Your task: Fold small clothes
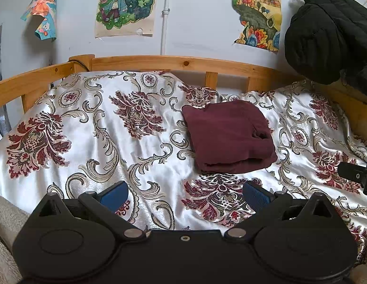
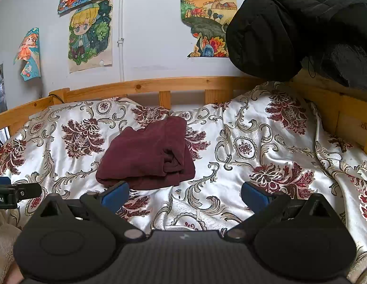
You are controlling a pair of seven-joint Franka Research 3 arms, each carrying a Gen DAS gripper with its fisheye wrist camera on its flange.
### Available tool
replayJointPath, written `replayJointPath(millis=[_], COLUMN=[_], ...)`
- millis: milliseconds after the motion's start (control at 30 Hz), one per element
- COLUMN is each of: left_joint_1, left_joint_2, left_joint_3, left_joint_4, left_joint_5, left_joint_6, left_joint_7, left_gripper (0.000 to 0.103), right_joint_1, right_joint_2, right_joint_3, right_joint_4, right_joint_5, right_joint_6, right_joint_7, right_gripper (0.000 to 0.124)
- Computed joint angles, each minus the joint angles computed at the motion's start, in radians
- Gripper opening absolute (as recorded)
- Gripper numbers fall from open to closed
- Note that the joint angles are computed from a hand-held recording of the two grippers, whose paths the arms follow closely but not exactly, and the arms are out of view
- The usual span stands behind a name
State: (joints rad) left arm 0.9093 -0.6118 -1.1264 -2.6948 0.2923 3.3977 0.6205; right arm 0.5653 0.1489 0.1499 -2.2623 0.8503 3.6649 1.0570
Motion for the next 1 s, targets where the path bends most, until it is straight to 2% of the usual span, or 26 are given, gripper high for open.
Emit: replayJointPath(millis=[100, 367, 533, 1000], left_joint_1=[-0.005, -0.034, -0.052, -0.048], left_joint_2=[0.011, -0.031, -0.033, -0.01], left_joint_3=[0.008, 0.03, 0.055, 0.078], left_joint_4=[0.004, 0.036, 0.036, 0.061], left_joint_5=[0.004, 0.076, 0.139, 0.289], left_joint_6=[-0.016, -0.171, -0.186, -0.204], left_joint_7=[0.004, -0.056, -0.098, -0.207], left_gripper=[0.102, 0.102, 0.102, 0.102], right_joint_1=[0.001, 0.0, 0.002, 0.006], right_joint_2=[0.0, 0.0, 0.004, 0.002], right_joint_3=[0.0, -0.001, 0.001, 0.0], right_joint_4=[0.0, 0.0, -0.003, 0.001], right_joint_5=[0.002, -0.001, 0.001, 0.019], right_joint_6=[0.002, -0.002, 0.002, -0.002], right_joint_7=[0.0, 0.0, 0.003, -0.013], right_gripper=[0.103, 0.103, 0.103, 0.103])
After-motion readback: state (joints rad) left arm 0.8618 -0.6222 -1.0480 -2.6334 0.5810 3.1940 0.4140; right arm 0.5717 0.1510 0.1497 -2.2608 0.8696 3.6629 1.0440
